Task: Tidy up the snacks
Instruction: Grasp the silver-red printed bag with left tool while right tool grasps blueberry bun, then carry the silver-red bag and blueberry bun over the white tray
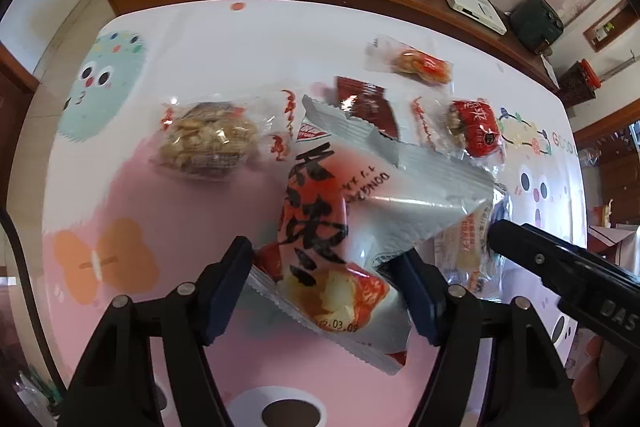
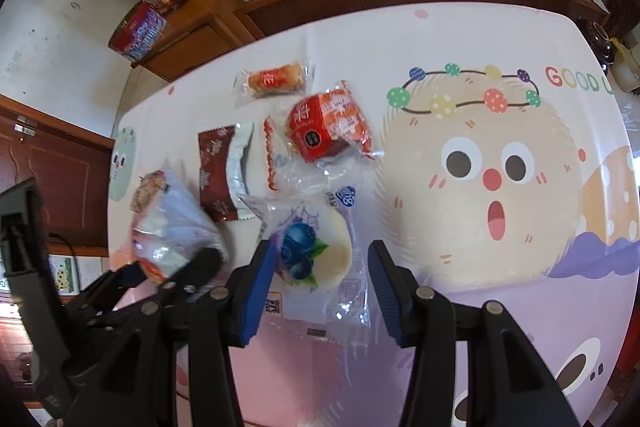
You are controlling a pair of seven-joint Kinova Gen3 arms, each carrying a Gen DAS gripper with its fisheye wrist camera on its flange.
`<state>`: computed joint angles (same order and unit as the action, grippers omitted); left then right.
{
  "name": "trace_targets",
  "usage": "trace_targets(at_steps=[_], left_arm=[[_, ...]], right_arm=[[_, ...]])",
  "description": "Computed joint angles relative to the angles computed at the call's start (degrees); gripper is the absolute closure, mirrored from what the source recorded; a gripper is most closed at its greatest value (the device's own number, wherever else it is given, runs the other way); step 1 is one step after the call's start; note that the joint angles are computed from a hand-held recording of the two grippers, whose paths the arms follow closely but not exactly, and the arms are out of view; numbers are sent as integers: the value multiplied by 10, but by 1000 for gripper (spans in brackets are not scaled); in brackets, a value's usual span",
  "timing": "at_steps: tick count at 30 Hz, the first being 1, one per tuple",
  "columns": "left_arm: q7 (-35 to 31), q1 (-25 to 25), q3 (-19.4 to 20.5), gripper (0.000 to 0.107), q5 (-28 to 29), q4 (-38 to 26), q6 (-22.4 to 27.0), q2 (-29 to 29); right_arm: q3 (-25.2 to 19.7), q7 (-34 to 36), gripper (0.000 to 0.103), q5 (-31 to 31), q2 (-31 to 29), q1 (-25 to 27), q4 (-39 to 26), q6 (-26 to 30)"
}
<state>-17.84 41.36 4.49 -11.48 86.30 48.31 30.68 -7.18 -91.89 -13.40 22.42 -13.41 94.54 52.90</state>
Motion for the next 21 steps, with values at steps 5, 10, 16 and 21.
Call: trace_targets(at_steps=[5,10,16,21], left_arm=[[30,13,-7,38,-11,18,1,-20],[59,25,-4,38,-26,21,19,-35],[96,35,2,38,-60,41,42,-75],[121,46,17,38,-89,46,81,-96]], right_arm=[[6,-23,48,27,-2,-25,5,-13],[8,-50,40,65,4,-53,0,-9],[11,-89,39,114,19,-96,-4,3],[15,-126,55,167,6,-132,14,-10]])
